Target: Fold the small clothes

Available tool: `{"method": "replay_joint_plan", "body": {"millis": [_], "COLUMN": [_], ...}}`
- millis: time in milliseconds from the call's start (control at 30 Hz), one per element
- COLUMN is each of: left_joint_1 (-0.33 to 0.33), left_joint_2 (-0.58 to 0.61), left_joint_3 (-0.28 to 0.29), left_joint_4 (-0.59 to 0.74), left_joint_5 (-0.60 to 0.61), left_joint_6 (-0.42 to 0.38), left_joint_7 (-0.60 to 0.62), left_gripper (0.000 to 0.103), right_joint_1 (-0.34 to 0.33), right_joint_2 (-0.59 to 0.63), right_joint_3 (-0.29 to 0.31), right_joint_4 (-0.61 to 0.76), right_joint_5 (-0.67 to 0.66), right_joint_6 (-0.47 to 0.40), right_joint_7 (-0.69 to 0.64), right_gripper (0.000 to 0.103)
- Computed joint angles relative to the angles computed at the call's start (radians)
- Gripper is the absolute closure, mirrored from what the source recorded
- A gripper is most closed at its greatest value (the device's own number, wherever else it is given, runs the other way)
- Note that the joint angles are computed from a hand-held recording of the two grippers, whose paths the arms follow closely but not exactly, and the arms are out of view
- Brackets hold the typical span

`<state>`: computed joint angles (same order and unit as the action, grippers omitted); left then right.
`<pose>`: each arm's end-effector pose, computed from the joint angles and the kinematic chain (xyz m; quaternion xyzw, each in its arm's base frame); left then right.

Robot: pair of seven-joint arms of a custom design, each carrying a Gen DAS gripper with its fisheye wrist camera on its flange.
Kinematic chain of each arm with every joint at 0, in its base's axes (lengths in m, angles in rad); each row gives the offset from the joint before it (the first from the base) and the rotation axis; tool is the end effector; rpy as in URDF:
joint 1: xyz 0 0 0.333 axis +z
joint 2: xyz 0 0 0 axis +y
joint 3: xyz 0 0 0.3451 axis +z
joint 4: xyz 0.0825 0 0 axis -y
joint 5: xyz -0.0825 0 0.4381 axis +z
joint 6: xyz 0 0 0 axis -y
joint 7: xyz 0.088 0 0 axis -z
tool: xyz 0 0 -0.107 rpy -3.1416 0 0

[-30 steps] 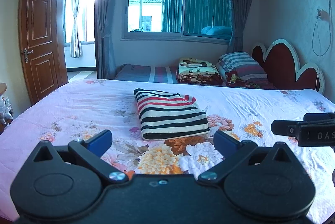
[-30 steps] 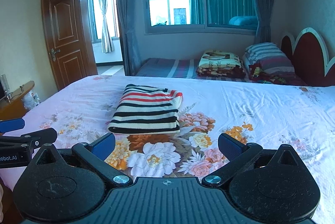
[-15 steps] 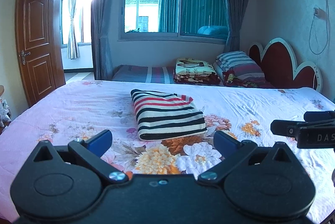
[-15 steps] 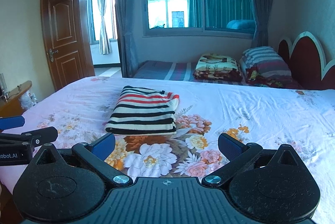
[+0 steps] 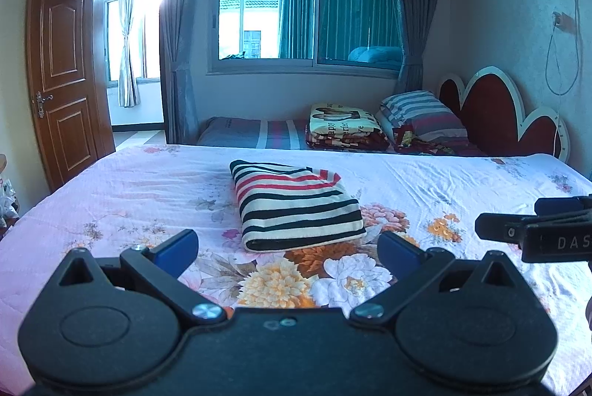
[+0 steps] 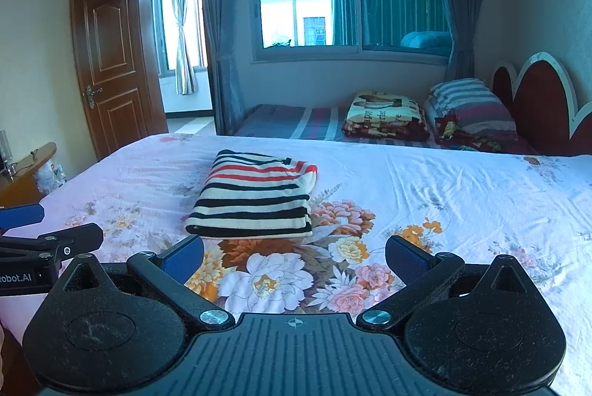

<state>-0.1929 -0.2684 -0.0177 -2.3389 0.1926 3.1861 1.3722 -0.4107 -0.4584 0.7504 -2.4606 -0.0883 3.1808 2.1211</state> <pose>0.5301 -0.1323 0.5805 -0.5332 0.6602 -0.4132 0.3302 0.4722 0.2165 0.5420 -0.6068 0.6023 -0.3200 0.4083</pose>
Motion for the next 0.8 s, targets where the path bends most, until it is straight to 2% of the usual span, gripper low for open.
{"method": "replay_joint_plan", "body": {"millis": [133, 433, 533, 800], "left_joint_1": [0.023, 0.026, 0.078, -0.035], "left_joint_2": [-0.001, -0.002, -0.002, -0.003], "left_joint_3": [-0.022, -0.022, -0.066, 0.045], "left_joint_4": [0.0, -0.004, -0.008, -0.017], "left_joint_5": [0.008, 0.02, 0.043, 0.045], "left_joint_6": [-0.004, 0.011, 0.03, 0.058], "left_joint_7": [-0.015, -0.022, -0.054, -0.019], "left_gripper": [0.001, 0.001, 0.001, 0.001], "right_joint_1": [0.006, 0.011, 0.015, 0.04], "right_joint_2": [0.009, 0.011, 0.008, 0.01], "right_joint_3": [-0.008, -0.015, -0.019, -0.042], "right_joint_4": [0.0, -0.005, -0.008, -0.011], "right_joint_5": [-0.001, 0.009, 0.015, 0.021], "right_joint_6": [0.005, 0.014, 0.013, 0.006], "right_joint_7": [-0.007, -0.025, -0.031, -0.051], "right_gripper": [0.0, 0.0, 0.0, 0.0]}}
